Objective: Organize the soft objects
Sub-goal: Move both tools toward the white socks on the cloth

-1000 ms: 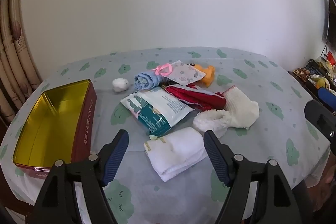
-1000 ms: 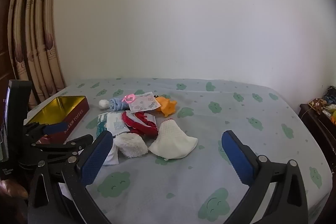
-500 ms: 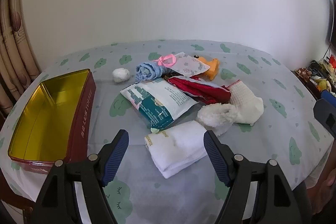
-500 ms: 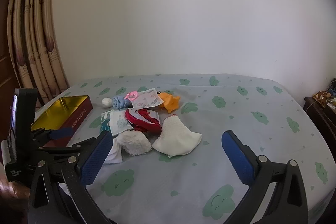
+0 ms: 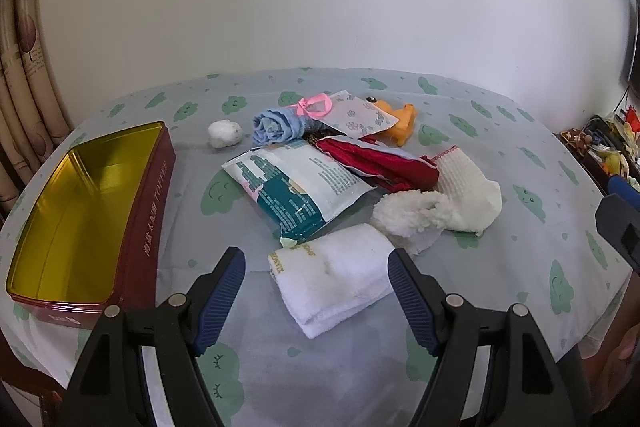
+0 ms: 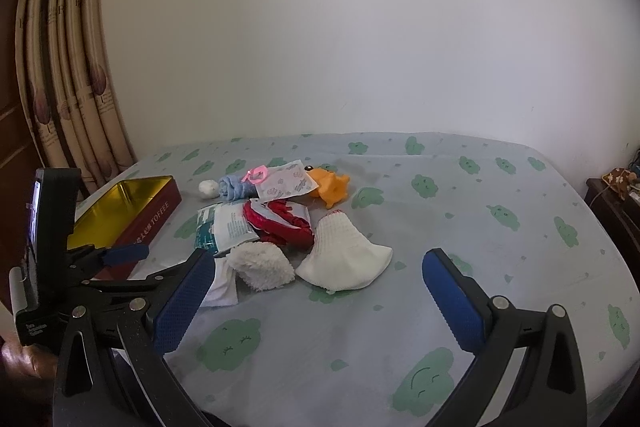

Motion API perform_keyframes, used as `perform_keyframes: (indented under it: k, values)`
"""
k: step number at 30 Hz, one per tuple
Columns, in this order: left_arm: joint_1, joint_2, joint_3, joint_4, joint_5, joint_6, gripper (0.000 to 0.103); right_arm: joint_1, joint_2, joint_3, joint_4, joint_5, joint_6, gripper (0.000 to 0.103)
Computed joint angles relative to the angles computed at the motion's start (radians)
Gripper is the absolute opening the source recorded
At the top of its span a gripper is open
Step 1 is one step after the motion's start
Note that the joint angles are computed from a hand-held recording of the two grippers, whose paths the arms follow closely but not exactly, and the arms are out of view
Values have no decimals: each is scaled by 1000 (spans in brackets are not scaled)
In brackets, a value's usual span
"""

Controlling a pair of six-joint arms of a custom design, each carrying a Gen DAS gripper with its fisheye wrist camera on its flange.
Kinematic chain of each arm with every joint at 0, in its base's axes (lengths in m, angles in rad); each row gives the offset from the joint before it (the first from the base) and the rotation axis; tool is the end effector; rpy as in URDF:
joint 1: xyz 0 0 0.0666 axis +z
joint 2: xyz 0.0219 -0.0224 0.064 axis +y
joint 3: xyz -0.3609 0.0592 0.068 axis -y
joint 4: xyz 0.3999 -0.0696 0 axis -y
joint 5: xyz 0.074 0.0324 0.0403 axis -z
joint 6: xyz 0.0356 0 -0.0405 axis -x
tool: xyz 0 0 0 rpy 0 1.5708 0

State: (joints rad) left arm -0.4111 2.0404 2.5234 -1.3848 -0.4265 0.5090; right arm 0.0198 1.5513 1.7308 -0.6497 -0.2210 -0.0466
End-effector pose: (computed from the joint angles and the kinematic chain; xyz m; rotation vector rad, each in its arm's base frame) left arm 0.6161 -0.2530 0.5238 -0.2931 2.3500 0.0938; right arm 0.5729 0.0188 0.5147 -0.1112 2.0360 0.2670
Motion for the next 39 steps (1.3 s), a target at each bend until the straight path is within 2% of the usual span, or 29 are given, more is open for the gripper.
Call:
perform_keyframes:
  k: [12,29,39]
  values:
    - [7,0,-2,-4,23,26,76,3,-1,-15,5,-6,-8,103]
    - [15,35,55,-39,46,36,76,-2,14,7,-26,-21,-15,103]
    - [26,27,31,-32,71,52,76,-3,19,14,-38,-27,-19,103]
